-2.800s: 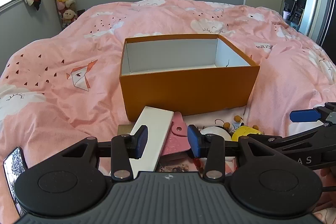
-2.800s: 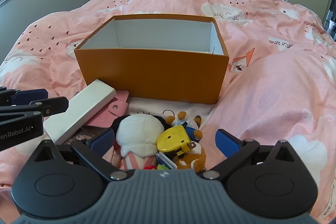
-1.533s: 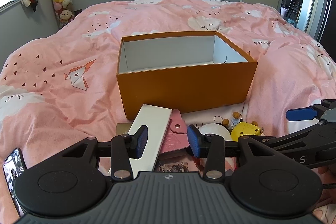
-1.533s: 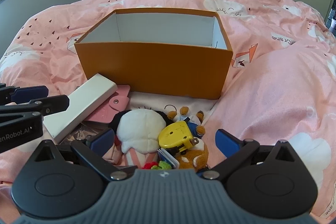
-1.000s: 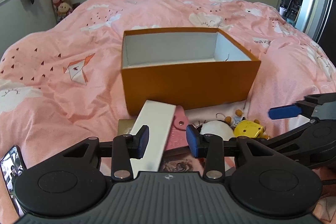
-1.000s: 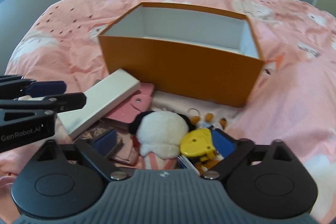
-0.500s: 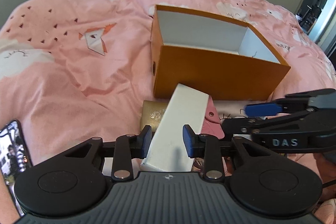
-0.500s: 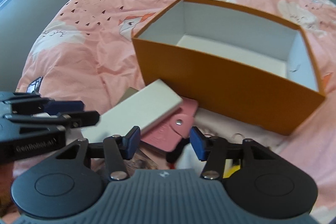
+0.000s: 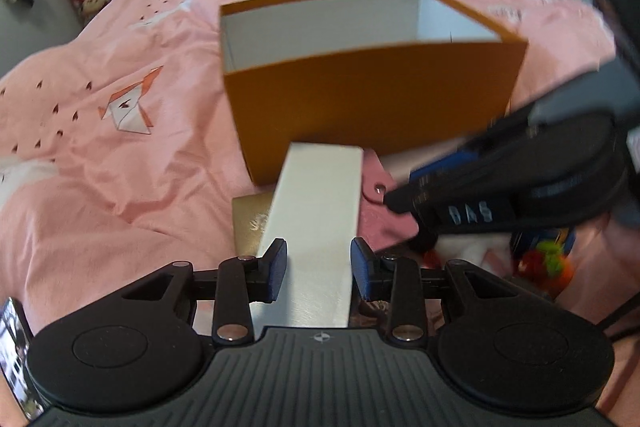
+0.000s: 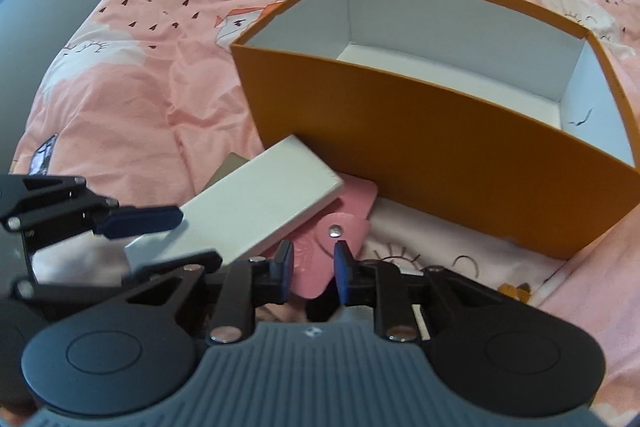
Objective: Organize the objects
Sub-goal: 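Grasp the white rectangular carton with the left gripper and lift it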
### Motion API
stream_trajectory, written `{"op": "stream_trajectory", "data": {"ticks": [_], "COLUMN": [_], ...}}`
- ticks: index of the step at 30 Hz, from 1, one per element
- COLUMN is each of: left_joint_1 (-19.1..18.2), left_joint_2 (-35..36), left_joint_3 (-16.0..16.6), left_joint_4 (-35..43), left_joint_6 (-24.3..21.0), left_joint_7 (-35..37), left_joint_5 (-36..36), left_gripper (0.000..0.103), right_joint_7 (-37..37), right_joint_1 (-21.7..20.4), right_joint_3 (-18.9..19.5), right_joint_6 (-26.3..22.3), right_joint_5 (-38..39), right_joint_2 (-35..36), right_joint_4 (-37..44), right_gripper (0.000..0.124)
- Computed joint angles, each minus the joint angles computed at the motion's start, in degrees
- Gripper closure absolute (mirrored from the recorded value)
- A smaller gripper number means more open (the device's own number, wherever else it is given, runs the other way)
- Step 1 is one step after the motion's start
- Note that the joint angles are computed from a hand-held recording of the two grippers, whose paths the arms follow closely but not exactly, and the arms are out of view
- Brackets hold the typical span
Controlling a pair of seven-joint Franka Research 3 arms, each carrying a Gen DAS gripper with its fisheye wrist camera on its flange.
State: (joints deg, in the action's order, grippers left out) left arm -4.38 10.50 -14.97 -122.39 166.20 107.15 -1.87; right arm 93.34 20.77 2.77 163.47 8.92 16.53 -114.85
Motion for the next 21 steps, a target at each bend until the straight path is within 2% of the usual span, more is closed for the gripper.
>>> {"op": "stream_trajectory", "data": {"ticks": [1, 4, 8, 11, 13, 15, 19, 21], "left_joint_1": [-1.6, -5.6, -7.8, -7.9, -5.9, -3.2, 2.8, 5.0], "left_joint_2": [0.2, 0.7, 1.9, 2.4, 2.2, 1.8, 1.1, 0.9], "left_joint_3": [1.7, 6.0, 8.4, 8.7, 6.8, 4.0, -2.1, -4.1], "left_joint_4": [-0.2, 0.0, 1.3, 1.6, 1.4, 1.1, 1.8, 2.6], "left_joint_6": [0.7, 1.4, 0.6, 0.9, 1.1, 1.1, -0.8, -2.2], "left_joint_7": [-2.4, -10.3, -17.5, -20.8, -19.3, -15.5, -4.4, 1.0], "left_joint_5": [4.1, 16.4, 27.8, 32.6, 30.2, 24.7, 7.6, -1.0], "left_gripper": [0.058, 0.056, 0.053, 0.053, 0.057, 0.064, 0.076, 0.082], "right_joint_7": [0.9, 1.2, 2.3, 3.7, 4.9, 5.9, 4.8, 2.6], "right_joint_1": [0.5, 0.1, 0.2, 0.7, 1.3, 1.7, 1.2, 0.4], "right_joint_3": [-0.6, -0.6, -0.9, -1.5, -2.1, -2.6, -1.8, -0.6], "right_joint_6": [0.2, 0.3, 0.2, 0.5, 1.0, 1.3, 1.8, 2.0], "right_joint_5": [-0.8, -0.5, -0.9, -2.1, -3.6, -5.1, -5.7, -4.5], "right_joint_2": [-0.1, -0.2, -0.2, -0.6, -1.0, -1.3, -1.1, -0.6], "right_joint_4": [-0.2, -0.5, -0.8, -1.5, -2.1, -2.4, -2.0, -1.5], "right_gripper": [0.100, 0.098, 0.098, 0.098, 0.098, 0.098, 0.098, 0.098]}}
